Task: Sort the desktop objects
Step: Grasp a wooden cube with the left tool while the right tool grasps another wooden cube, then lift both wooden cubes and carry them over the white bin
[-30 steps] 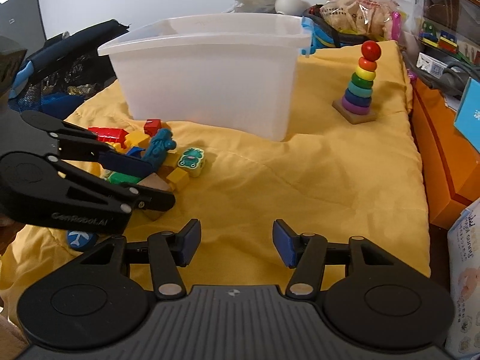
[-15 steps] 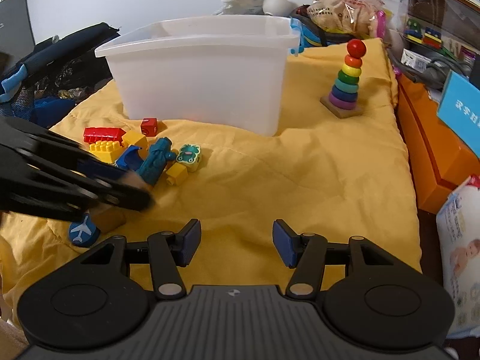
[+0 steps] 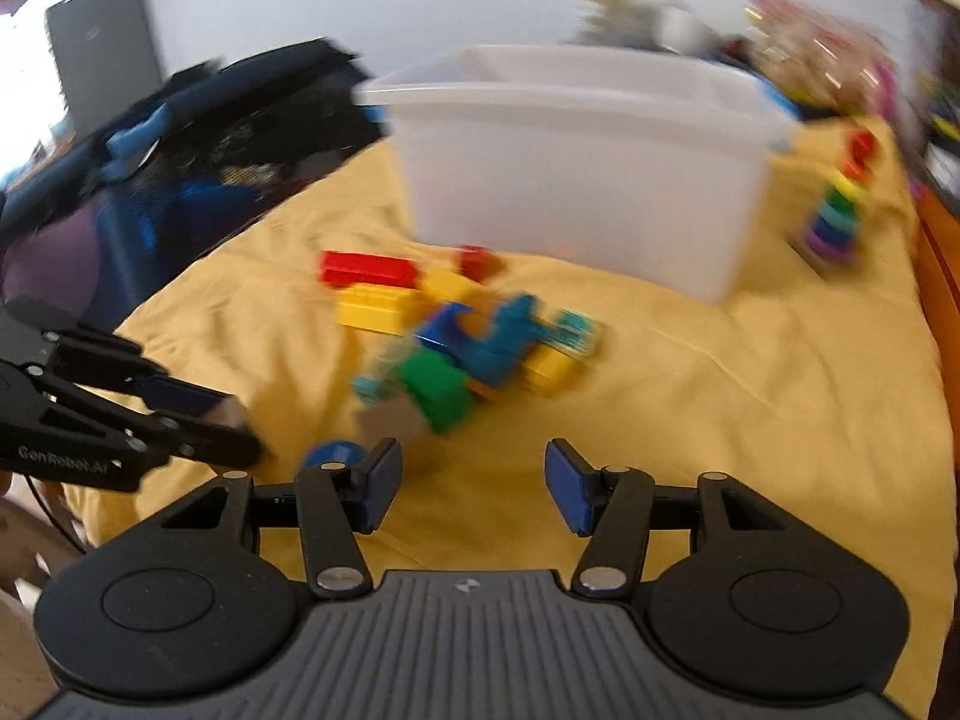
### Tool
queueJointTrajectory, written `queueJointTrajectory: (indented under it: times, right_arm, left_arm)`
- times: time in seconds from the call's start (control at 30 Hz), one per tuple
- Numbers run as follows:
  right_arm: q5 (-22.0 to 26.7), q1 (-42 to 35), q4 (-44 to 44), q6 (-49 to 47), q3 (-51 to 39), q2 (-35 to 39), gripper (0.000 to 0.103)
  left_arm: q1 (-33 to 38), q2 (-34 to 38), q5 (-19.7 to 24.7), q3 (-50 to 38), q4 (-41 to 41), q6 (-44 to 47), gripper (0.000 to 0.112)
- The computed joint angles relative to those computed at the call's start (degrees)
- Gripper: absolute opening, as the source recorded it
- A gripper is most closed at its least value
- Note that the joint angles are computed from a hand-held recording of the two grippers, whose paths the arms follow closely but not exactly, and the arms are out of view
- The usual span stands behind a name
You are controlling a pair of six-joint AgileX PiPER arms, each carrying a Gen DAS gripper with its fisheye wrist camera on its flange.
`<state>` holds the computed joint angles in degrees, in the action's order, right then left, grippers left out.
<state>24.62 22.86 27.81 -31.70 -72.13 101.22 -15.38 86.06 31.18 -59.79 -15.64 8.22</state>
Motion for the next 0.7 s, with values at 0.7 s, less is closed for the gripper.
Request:
queueJointTrajectory:
  times: [0.7]
  right_arm:
    - [1.3,3.7,-14.6,18.1,-6.1,1.3,0.035]
  left_arm:
    - [6.3,2.5,3.4,-11.4,-13.1,17.4,0.032]
